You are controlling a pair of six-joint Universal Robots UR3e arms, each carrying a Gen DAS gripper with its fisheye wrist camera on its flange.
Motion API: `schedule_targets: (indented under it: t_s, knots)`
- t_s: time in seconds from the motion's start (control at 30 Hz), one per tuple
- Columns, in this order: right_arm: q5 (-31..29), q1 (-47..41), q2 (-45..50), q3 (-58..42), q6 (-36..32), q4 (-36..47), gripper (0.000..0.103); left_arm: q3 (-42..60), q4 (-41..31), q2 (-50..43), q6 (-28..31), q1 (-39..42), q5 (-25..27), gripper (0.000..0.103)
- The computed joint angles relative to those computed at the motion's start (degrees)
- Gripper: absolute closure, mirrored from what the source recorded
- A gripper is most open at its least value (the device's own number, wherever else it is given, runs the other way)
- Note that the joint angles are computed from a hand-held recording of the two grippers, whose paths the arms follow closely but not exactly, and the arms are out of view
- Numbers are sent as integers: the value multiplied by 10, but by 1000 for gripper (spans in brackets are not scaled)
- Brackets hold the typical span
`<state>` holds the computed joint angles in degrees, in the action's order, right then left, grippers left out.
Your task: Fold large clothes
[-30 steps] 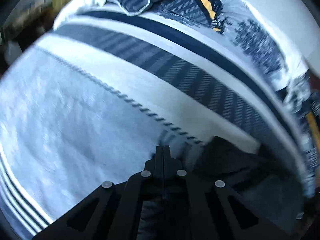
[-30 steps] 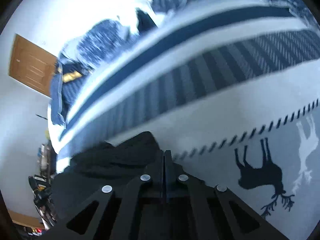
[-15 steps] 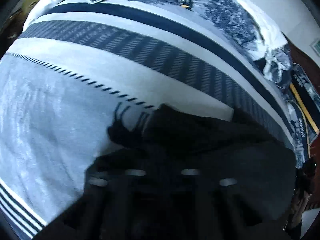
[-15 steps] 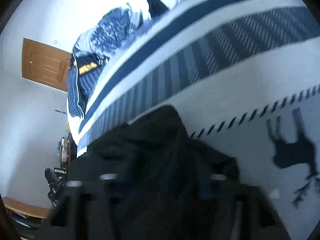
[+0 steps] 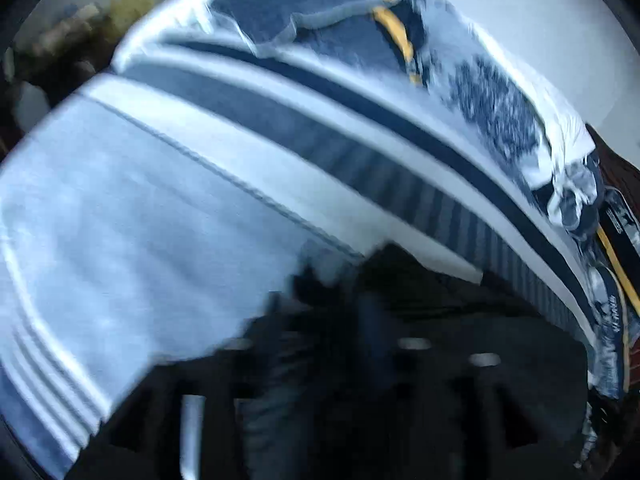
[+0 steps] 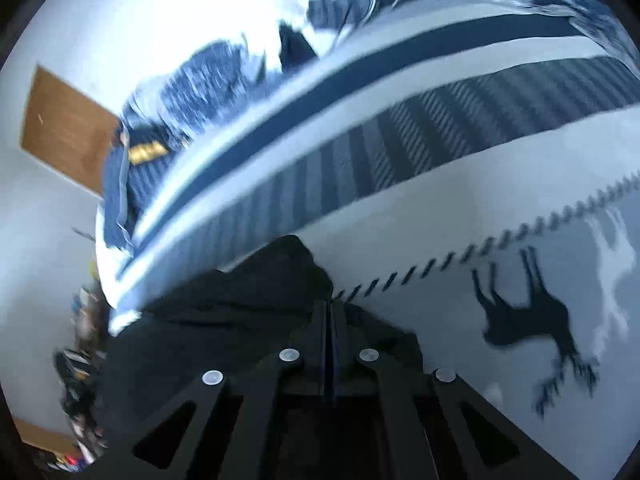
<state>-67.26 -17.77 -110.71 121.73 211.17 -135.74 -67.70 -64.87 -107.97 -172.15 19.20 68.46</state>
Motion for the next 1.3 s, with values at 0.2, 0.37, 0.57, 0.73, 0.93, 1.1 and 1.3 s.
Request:
schedule_targets:
  t_s: [0.2,0.37,0.57,0.73,0.93,1.1,1.3]
  knots:
    - [-71,55,-321,114,18,145,19,-349,24,302,181,171,-92,25]
    - [-196,233,-424,164,187,159,28,-459,-100,432,324,268,-101,26]
    - [-266,360,-301,130,273,131,63,-487,-36,436,330,248,-79,29]
    - [-335,449,-184,53,324,198,96,-488,-12,407,308,223,-32,69]
    - [-315,442,-170,46,324,251,97,-485,-3,411,310,210,-7,69]
    - [-360,498,-237,47,352,210,74,-437,-171,475,400,326,-125,38]
    - [-409,507,-90,-106,257,141,28,-368,-96,440,257,209,-120,28]
